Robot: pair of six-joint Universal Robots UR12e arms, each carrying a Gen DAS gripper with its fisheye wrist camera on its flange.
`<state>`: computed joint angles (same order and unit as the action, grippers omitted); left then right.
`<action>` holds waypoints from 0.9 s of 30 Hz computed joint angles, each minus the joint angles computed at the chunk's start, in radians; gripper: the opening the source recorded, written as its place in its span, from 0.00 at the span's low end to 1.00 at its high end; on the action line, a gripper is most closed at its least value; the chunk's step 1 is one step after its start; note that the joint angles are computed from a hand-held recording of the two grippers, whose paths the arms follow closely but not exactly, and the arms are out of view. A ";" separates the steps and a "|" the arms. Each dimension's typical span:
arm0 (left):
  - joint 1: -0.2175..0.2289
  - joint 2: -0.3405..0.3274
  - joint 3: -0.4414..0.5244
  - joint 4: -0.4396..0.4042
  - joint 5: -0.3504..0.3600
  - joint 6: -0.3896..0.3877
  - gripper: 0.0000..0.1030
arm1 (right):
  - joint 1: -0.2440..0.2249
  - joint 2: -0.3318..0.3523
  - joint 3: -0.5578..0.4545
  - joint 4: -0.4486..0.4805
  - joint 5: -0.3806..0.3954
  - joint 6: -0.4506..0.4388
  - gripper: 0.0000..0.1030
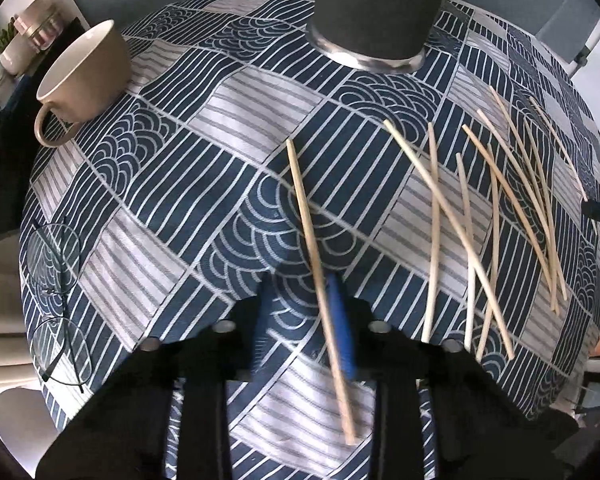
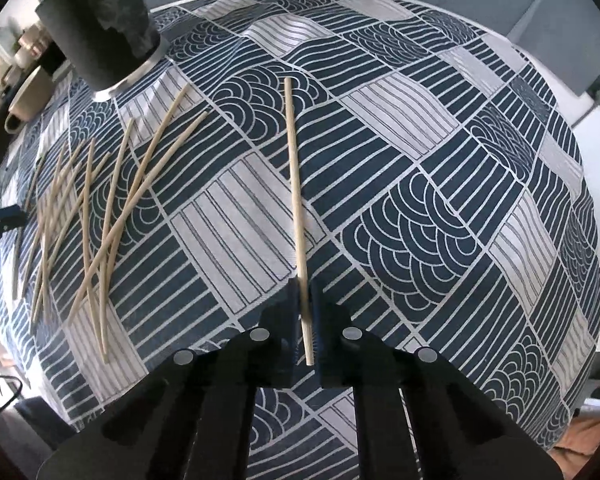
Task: Organize utensils
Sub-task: 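Close the right gripper on one chopstick while the left gripper grasps another, then lift both held chopsticks and carry them over the black holder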
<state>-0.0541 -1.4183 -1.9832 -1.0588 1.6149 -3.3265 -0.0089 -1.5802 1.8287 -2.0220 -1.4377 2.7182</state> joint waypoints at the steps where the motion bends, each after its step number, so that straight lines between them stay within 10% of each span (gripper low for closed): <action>1: -0.003 0.005 -0.002 -0.007 -0.003 -0.001 0.17 | -0.003 0.003 -0.003 0.004 0.000 -0.001 0.04; 5: 0.011 0.027 -0.010 -0.042 -0.025 -0.009 0.05 | -0.016 0.006 -0.010 0.026 0.010 0.014 0.04; 27: 0.112 0.104 0.012 -0.136 -0.072 -0.009 0.04 | -0.087 -0.026 -0.055 0.132 0.254 0.034 0.04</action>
<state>0.0583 -1.3141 -1.9710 -1.1949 1.5432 -3.3355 -0.0955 -1.6059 1.7734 -1.8897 -1.1842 2.7523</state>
